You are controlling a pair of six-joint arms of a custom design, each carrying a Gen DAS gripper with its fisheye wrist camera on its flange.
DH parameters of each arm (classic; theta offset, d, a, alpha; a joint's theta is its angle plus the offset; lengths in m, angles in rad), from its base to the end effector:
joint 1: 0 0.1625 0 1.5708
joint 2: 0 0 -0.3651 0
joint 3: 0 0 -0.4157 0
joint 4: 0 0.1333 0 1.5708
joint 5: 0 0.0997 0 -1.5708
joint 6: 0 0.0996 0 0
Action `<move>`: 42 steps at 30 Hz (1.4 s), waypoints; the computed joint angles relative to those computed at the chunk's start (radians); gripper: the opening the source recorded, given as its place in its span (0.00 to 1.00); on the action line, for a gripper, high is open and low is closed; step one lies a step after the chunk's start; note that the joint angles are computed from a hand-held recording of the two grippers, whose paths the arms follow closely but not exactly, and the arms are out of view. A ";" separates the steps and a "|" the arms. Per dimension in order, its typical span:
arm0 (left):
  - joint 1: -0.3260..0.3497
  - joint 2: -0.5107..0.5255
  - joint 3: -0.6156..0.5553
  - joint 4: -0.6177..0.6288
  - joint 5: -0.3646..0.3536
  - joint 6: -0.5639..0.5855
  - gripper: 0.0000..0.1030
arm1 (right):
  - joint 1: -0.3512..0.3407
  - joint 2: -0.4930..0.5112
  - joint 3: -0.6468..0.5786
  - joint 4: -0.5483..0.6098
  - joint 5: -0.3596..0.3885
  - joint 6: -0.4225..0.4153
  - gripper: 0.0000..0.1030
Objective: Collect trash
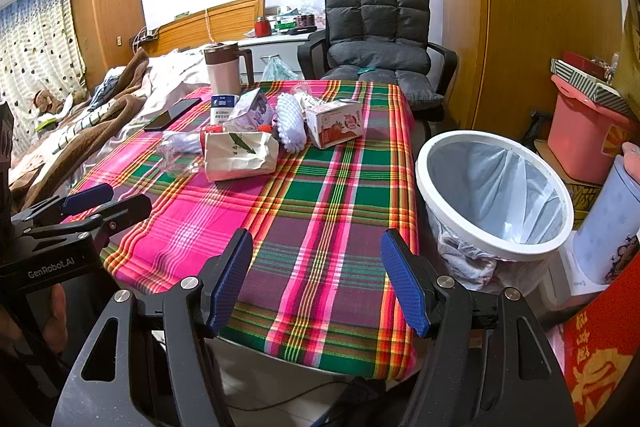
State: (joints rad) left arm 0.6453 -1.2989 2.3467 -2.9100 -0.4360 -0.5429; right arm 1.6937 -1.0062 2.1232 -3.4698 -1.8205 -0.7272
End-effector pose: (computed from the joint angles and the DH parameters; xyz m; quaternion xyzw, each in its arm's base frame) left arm -0.1957 -0.4272 0.1424 0.0820 0.8340 -0.4472 0.3127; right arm 0.1712 -0.4991 0.0991 0.3350 -0.8553 0.3268 0.2224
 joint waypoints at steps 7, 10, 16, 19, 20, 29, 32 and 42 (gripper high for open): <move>0.000 0.003 0.000 -0.002 0.001 0.000 0.79 | 0.000 0.000 -0.001 0.000 0.000 -0.001 0.66; 0.000 0.003 -0.001 -0.003 0.001 0.000 0.79 | 0.000 0.000 0.000 -0.001 0.001 -0.001 0.66; 0.000 0.002 -0.001 -0.001 0.001 -0.001 0.79 | 0.000 0.000 0.000 0.001 0.000 0.000 0.66; 0.000 0.002 -0.001 0.000 0.001 -0.001 0.79 | 0.000 0.000 0.000 0.000 0.000 0.000 0.66; 0.000 0.002 -0.001 0.000 0.001 -0.001 0.79 | 0.000 0.000 0.000 0.000 0.000 0.000 0.66; 0.000 0.002 -0.001 0.001 0.001 -0.002 0.79 | 0.001 -0.001 0.001 0.000 -0.001 0.000 0.66; -0.001 -0.009 0.001 0.014 -0.003 -0.004 0.79 | 0.001 0.000 0.000 0.000 -0.003 0.000 0.66; -0.006 -0.010 0.002 0.012 -0.006 0.002 0.79 | 0.001 0.004 -0.001 -0.001 -0.001 0.000 0.66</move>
State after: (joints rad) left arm 0.6396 -1.3091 2.3490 -2.8975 -0.4421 -0.5414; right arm 1.6949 -1.0025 2.1218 -3.4708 -1.8217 -0.7272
